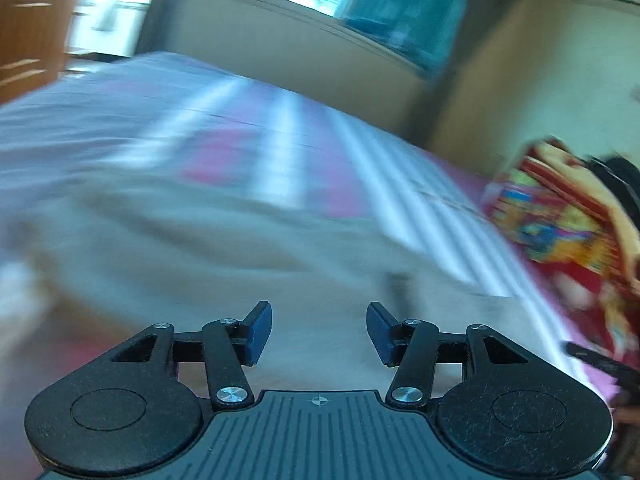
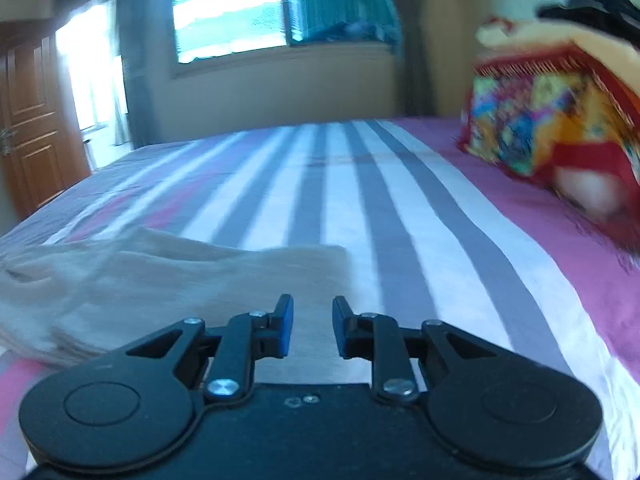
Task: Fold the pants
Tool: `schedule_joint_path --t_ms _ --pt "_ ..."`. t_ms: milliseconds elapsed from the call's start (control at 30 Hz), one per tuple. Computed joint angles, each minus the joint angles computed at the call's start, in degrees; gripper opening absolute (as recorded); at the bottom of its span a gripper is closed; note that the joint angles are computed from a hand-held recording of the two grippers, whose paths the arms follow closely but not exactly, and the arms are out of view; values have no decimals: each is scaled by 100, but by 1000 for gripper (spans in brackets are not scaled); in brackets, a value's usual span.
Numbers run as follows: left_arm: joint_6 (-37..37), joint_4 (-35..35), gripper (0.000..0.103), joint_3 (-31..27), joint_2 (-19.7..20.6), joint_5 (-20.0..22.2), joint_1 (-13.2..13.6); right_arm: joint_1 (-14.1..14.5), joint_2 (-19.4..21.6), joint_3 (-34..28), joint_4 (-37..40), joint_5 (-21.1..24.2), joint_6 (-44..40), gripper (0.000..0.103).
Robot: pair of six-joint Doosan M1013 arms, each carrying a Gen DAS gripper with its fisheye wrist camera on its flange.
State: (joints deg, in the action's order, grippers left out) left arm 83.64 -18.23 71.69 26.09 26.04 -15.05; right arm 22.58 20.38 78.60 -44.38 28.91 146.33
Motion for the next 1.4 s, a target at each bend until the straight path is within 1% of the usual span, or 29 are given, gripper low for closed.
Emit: schedule_joint_path --t_ms 33,67,133,167,233,267,333,367,400,433,467,533,633,700,733,767,800,867,900,933,1000,1033,1067,1133,1167,1233,1300,1333,1400 --pt "418 -477 53 -265 175 198 -35 -65 12 -35 259 7 -63 27" --pt "656 -744 53 -597 388 484 -88 -127 34 -79 488 0 -103 31" --pt "705 -890 53 -1187 771 1082 -167 -201 111 -187 726 19 -138 32" --pt "588 -850 53 -1452 942 1348 -197 -232 132 -210 827 24 -200 32" --pt "-33 -250 53 -2033 1289 1983 -273 -281 160 -236 1120 -31 -437 32" --pt "-239 -9 53 -2280 1449 2226 -306 -296 152 -210 1218 -60 -525 32" --pt "-281 -65 53 -2407 1563 2210 -318 -345 173 -199 1703 -109 -982 32" --pt "-317 -121 53 -2452 1602 2203 -323 -368 206 -222 1948 -34 -1225 31" --pt "-331 -163 38 -2453 1609 2201 -330 -384 261 -275 2172 145 -1456 33" --pt "-309 -184 19 -2440 1609 2213 -339 -392 309 -315 2390 313 -1655 33" --pt "-333 -194 19 -2303 1550 2105 -343 -395 318 -279 2478 328 -1708 32" --pt "-317 -284 15 -1933 1382 1750 -334 -384 256 -101 2314 86 -1469 32" --pt "-386 -408 16 -1545 1231 1290 -316 -385 189 47 2301 -121 -1436 34" --pt "-399 -354 16 -1481 1206 1139 -327 -400 183 75 2353 -174 -1592 35" --pt "-513 -115 16 -1473 1174 1050 -360 -414 191 47 2448 -144 -1711 35" --pt "-614 269 16 -1481 1146 907 -416 -420 200 5 2519 -108 -1810 35" --pt "-607 496 16 -1580 1174 873 -448 -423 197 -30 2378 -138 -1729 35" --pt "-626 657 16 -2055 1396 1215 -456 -436 254 -178 1906 -227 -1422 37" --pt "-682 735 16 -2347 1546 1451 -457 -456 338 -345 1882 -159 -1448 37" --pt "-814 894 16 -2541 1648 1566 -468 -481 466 -594 1971 30 -1520 37" --pt "-988 1005 16 -2928 1870 1867 -469 -556 701 -998 2267 206 -1672 37" --pt "-1059 1015 23 -3082 1969 2052 -466 -582 825 -1195 2355 318 -1691 37" --pt "-1095 975 25 -3136 2019 2117 -451 -610 931 -1349 2469 446 -1726 38" --pt "-1181 735 25 -3083 2019 2055 -401 -653 1162 -1666 2820 874 -2010 41" --pt "-1163 680 25 -3060 2004 2055 -389 -652 1206 -1694 2829 899 -2057 42" --pt "-1118 778 25 -2955 1919 2040 -412 -606 1197 -1651 2608 879 -2023 42" --pt "-872 856 26 -2656 1738 1924 -461 -584 1108 -1595 2678 933 -2021 44" --pt "-740 828 26 -2492 1648 1868 -478 -583 1029 -1504 2773 892 -2033 47" --pt "-603 855 26 -2090 1426 1657 -515 -542 902 -1339 2856 996 -2125 52"
